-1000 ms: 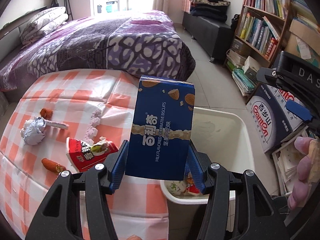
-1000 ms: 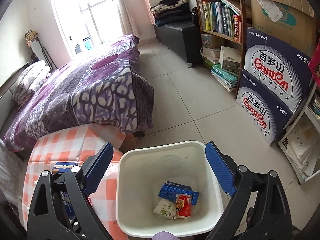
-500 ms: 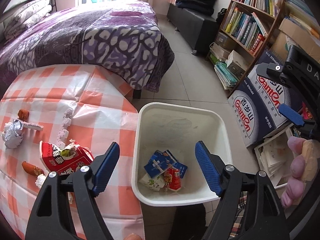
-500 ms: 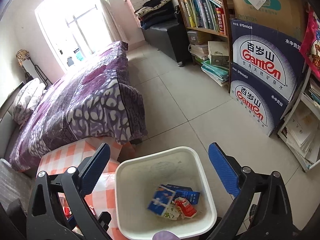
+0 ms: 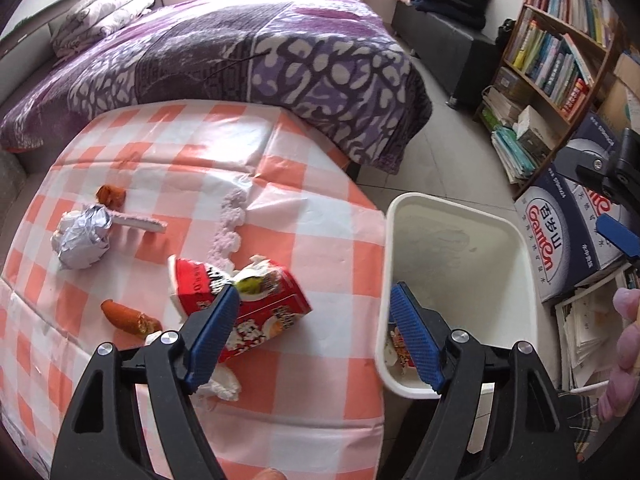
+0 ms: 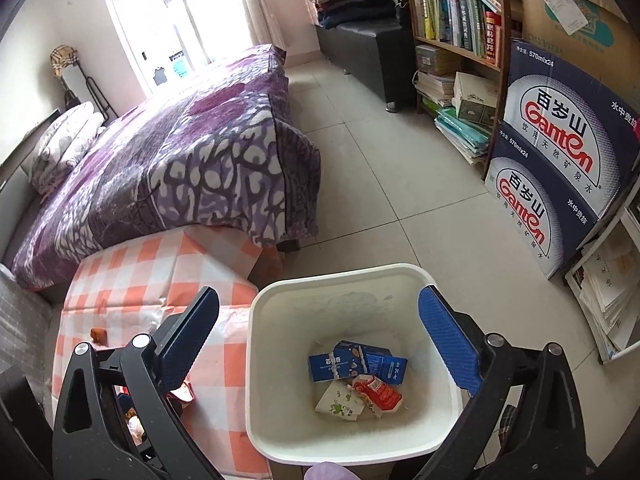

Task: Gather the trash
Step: 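Move the left gripper to the crumpled white plastic and grasp it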

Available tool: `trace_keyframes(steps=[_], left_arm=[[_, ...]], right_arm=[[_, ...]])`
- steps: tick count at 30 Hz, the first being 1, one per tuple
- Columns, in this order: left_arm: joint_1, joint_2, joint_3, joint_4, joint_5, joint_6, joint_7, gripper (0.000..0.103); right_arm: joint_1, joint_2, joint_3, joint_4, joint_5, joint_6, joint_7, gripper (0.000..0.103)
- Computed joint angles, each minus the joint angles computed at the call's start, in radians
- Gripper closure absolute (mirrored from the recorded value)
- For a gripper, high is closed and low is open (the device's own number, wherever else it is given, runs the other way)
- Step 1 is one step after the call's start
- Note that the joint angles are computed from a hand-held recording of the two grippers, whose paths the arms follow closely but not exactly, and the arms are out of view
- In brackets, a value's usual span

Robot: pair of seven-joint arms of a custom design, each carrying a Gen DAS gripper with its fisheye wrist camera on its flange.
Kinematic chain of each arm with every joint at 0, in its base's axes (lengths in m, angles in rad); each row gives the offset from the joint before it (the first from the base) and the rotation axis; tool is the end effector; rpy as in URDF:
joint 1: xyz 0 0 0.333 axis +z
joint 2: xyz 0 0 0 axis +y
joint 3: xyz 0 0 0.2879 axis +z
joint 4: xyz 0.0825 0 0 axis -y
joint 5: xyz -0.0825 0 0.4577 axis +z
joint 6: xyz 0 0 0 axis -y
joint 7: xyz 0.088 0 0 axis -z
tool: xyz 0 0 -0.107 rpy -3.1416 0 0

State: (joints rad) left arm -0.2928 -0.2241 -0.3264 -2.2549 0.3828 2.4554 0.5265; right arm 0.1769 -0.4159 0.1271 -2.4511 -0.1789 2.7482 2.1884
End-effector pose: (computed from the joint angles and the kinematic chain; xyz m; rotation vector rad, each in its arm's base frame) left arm 0.4777 -0.3440 0.4345 -2.0879 1.7610 -0.5800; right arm 0.5147 0.1704 0.4723 -1.6055 1.8953 -0.5093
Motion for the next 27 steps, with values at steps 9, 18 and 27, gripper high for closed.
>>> trace_keyframes(steps=[9,18,27], left_arm=[[0.020,-0.105,0.041,-0.110,-0.112,-0.115,0.041,0.027],[0.022,-0.169,0.096,-0.207,-0.319,-0.131,0.130,0.027],[0.024,-0.095,0.073,-0.192,-0.374,-0.093,0.151,0.028]], right_arm=[[0.075,0.066,-0.002,0.057,0.031,-0.070,-0.089,0.007],[0.110,0.103,0.000,0.086,0.053,-0.097,-0.142,0.007],[0.122,0.137,0.009,0.108,0.035,-0.132,-0.156,0.007]])
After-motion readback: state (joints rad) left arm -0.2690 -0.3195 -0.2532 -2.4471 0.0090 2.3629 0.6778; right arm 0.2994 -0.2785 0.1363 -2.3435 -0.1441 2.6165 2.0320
